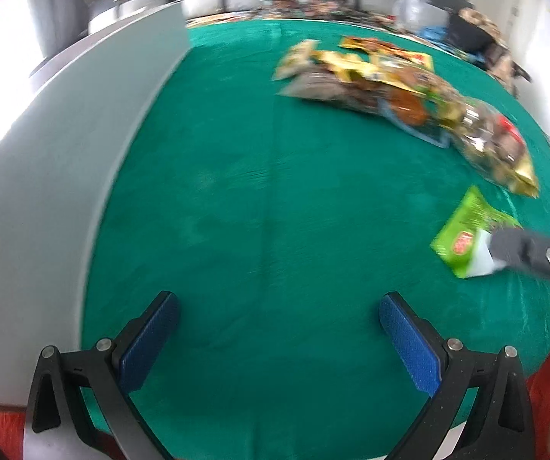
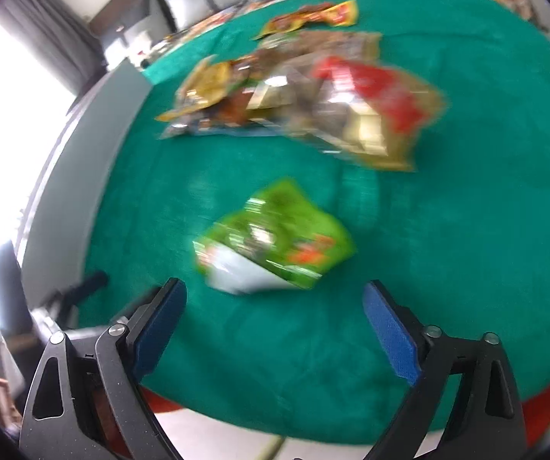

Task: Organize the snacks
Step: 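Grasp the green snack pouch with the right gripper, then grasp the long yellow snack pack with the left gripper while the right gripper holds the green pouch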

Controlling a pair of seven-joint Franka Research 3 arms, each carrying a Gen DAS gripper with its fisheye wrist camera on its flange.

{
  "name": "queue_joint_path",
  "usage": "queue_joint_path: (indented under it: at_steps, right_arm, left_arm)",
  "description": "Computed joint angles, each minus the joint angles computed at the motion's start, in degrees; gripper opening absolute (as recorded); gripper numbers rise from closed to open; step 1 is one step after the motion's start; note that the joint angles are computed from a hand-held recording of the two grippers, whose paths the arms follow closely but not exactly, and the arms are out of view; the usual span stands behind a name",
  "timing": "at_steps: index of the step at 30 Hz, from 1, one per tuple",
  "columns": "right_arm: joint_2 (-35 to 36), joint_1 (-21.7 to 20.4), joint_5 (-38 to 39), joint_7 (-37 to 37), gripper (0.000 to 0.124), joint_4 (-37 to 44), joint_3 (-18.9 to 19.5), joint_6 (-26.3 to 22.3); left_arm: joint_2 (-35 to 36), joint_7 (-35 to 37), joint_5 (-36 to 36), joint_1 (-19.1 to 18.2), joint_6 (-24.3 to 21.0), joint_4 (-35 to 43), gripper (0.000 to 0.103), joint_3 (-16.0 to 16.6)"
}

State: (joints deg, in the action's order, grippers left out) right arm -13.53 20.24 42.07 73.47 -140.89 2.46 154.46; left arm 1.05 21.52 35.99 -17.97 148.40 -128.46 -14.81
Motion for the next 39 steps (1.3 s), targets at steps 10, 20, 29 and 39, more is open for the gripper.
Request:
queue_joint_path:
  at_steps: [10,20,29,39]
  right_arm:
    - [8.6,0.1,-24.7,14.2,0.046,5.0,5.0,11.3]
    - [2.3,0.6,1.4,-8.1,0.019,1.0,-3.0,7.1]
    - [1.0,-4.7,3.2,-9.0,0.022,-2.1,-6.0,13.6]
    - [-0.7,-5.6,9.8,-16.0,0.031,-3.4,-7.3,12.2]
  left_arm:
    - [-1.2,-6.3,4.8,6.1,-0.7,-1.7,0.103,-5.0]
    - [0.0,-4.0,4.9,5.8,2.4,-0.9,0.103,-4.5]
    - [9.7,16.5,-11.3,10.3,7.8,16.7,0.101,-6.6]
    - [35.5,25.8,-15.4,0.8,-19.2,55.7,0.04,-0.1]
